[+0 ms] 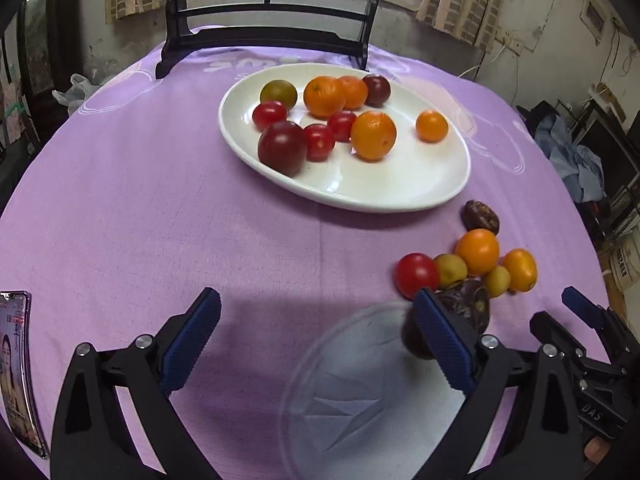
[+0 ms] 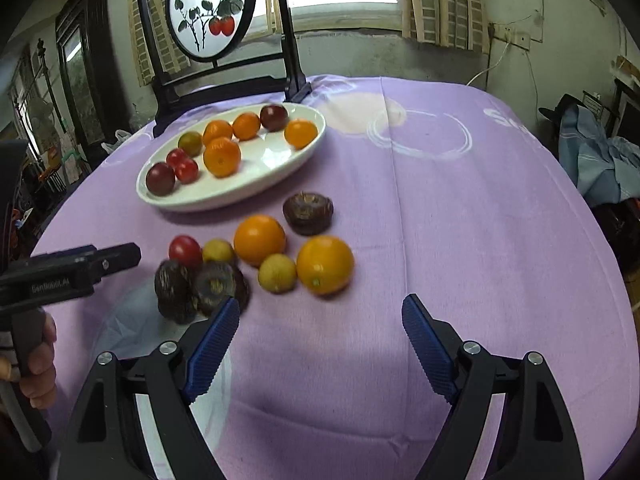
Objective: Organize fruits
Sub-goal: 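Grasp a dark purple plum with the right gripper while the left gripper grasps another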
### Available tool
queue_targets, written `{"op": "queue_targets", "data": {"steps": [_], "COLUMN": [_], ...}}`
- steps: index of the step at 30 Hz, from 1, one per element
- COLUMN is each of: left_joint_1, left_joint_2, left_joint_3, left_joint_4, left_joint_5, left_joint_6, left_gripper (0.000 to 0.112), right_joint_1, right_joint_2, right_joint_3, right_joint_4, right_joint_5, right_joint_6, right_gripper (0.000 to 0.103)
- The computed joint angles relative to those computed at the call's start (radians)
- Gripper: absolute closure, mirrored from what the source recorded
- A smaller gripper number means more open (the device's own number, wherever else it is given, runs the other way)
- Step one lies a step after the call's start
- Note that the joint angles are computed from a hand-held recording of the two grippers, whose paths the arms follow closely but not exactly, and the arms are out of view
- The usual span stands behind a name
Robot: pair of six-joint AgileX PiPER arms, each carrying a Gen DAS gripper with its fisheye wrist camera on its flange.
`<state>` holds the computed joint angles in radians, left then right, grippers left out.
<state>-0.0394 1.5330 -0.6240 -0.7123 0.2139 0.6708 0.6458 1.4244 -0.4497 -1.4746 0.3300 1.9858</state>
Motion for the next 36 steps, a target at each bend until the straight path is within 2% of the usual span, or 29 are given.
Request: {"op": "queue_targets", "data": {"steps": [3,5,8,10,12,14,16,18,21,23,25,29,36], "left_joint_1": [0.010,0.013,0.043,0.060,0.058,0.059,0.068,0.077,0.075,0.076,0.076,0.077,0.042], "left_joint_2": [-0.016,-0.019,0.007,0.015,0.011,0.006,0.011,0.018,0.019,0.020,0.028,0.036,0.024], "left_joint_3": [0.018,0.016,-0.012,-0.021,-0.022,-0.021,-0.028,-0.035,-0.036,-0.035,-0.040,-0.044,-0.020], "left_joint_4": [-0.107,-0.101,-0.117,-0.140,-0.120,-0.109,-0.109,-0.120,-0.105,-0.097,-0.079,-0.069,-0.099], "left_joint_5": [-0.023,-0.019,0.056,0.088,0.076,0.067,0.081,0.097,0.075,0.062,0.059,0.063,0.041], "left_joint_6": [0.113,0.114,0.130,0.151,0.129,0.116,0.116,0.124,0.112,0.104,0.086,0.079,0.127], "left_gripper": [0.017,0.017,0.017,0.017,0.017,0.017,0.017,0.017,0.017,0.017,0.017,0.017,0.017], "right_joint_1": [0.041,0.084,0.142,0.177,0.198,0.227,0.228,0.199,0.164,0.157,0.137,0.132,0.103], "right_joint_2": [0.026,0.052,0.080,0.114,0.166,0.196,0.216,0.234,0.261,0.282,0.289,0.273,0.115], "right_joint_3": [-0.004,-0.023,-0.042,-0.071,-0.113,-0.146,-0.177,-0.199,-0.239,-0.262,-0.266,-0.246,-0.106], "right_joint_4": [-0.008,0.027,0.039,0.095,0.177,0.198,0.229,0.226,0.250,0.235,0.192,0.164,0.089], "right_joint_5": [0.008,0.031,0.044,0.056,0.053,0.095,0.111,0.085,0.062,0.063,0.018,0.002,-0.004], "right_joint_6": [-0.001,-0.044,-0.067,-0.127,-0.227,-0.259,-0.306,-0.316,-0.346,-0.336,-0.293,-0.246,-0.109], "right_gripper": [0.019,0.019,0.021,0.026,0.043,0.044,0.045,0.045,0.046,0.047,0.058,0.059,0.059]}}
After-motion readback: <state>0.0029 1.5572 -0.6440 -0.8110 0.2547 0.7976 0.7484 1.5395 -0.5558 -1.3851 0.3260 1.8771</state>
